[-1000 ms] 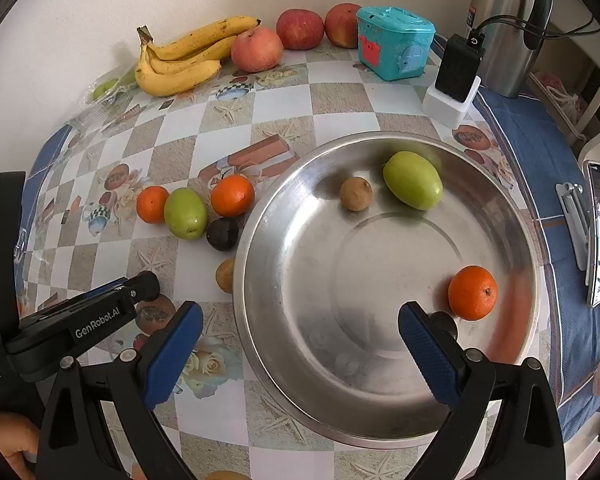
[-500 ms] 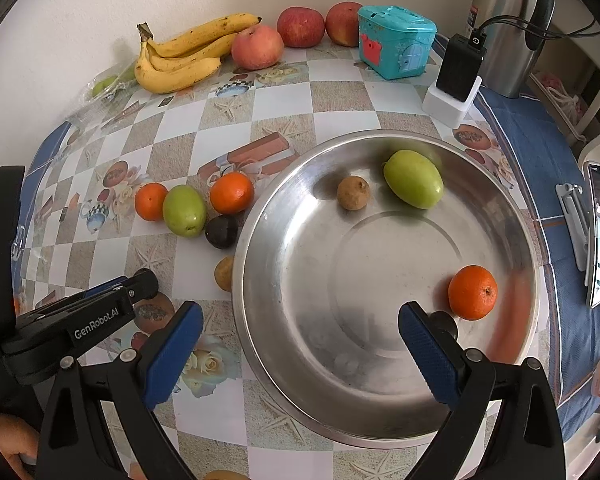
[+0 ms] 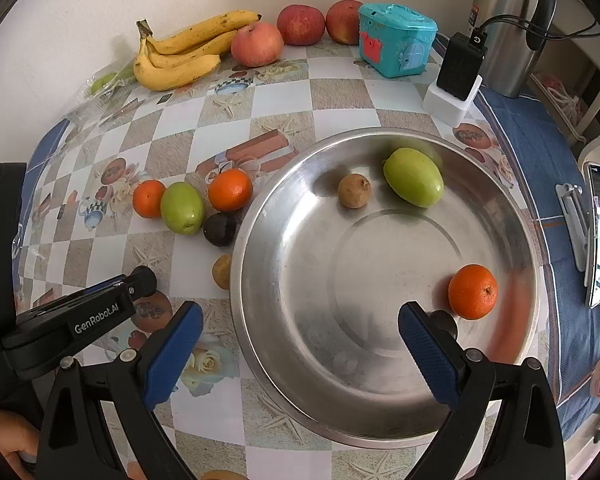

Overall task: Organize fruits
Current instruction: 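Close the left gripper on the dark plum and lift it, then close the right gripper on the brown kiwi while the left gripper holds the plum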

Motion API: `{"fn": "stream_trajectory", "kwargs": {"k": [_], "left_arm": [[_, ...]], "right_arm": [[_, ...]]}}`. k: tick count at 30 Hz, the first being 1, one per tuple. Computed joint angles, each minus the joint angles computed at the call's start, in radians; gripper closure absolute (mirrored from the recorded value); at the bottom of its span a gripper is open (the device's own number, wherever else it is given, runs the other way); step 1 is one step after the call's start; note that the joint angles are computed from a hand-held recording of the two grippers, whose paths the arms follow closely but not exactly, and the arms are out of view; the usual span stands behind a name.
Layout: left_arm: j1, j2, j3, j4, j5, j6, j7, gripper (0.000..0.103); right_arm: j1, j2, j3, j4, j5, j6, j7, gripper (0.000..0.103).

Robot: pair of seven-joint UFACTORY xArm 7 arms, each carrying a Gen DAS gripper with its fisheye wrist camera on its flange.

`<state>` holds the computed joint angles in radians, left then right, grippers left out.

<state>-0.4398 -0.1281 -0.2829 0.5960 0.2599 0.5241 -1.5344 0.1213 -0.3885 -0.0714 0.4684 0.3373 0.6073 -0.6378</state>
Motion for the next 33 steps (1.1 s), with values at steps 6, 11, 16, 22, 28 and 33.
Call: {"fn": "stream_trajectory", "kwargs": {"k": [6, 11, 16, 22, 28, 33], "left_arm": [[0.005, -0.008, -0.003, 0.003, 0.027, -0.009, -0.015, 0.076], [0.015, -0.035, -0.009, -0.005, 0.045, -0.005, -0.041, 0.076], [0.025, -0.068, -0.020, -0.021, 0.052, -0.001, -0.060, 0.076], [0.045, -0.127, -0.029, -0.048, 0.058, 0.010, -0.072, 0.077], [0.069, -0.191, -0.044, -0.082, 0.048, 0.012, -0.077, 0.076], [0.075, -0.223, -0.050, -0.094, 0.036, 0.033, -0.061, 0.076]], "right_arm": [[-0.002, 0.000, 0.006, -0.003, -0.009, -0.004, 0.009, 0.005], [0.000, 0.000, 0.004, -0.007, -0.004, -0.020, 0.019, 0.005], [0.018, 0.000, -0.015, -0.008, 0.036, -0.041, -0.007, 0.005], [0.048, -0.002, -0.024, -0.016, 0.091, -0.086, -0.061, 0.005], [0.085, -0.006, -0.017, -0.032, 0.112, -0.159, -0.104, 0.019], [0.128, -0.027, -0.014, -0.049, 0.114, -0.179, -0.140, 0.032]]}}
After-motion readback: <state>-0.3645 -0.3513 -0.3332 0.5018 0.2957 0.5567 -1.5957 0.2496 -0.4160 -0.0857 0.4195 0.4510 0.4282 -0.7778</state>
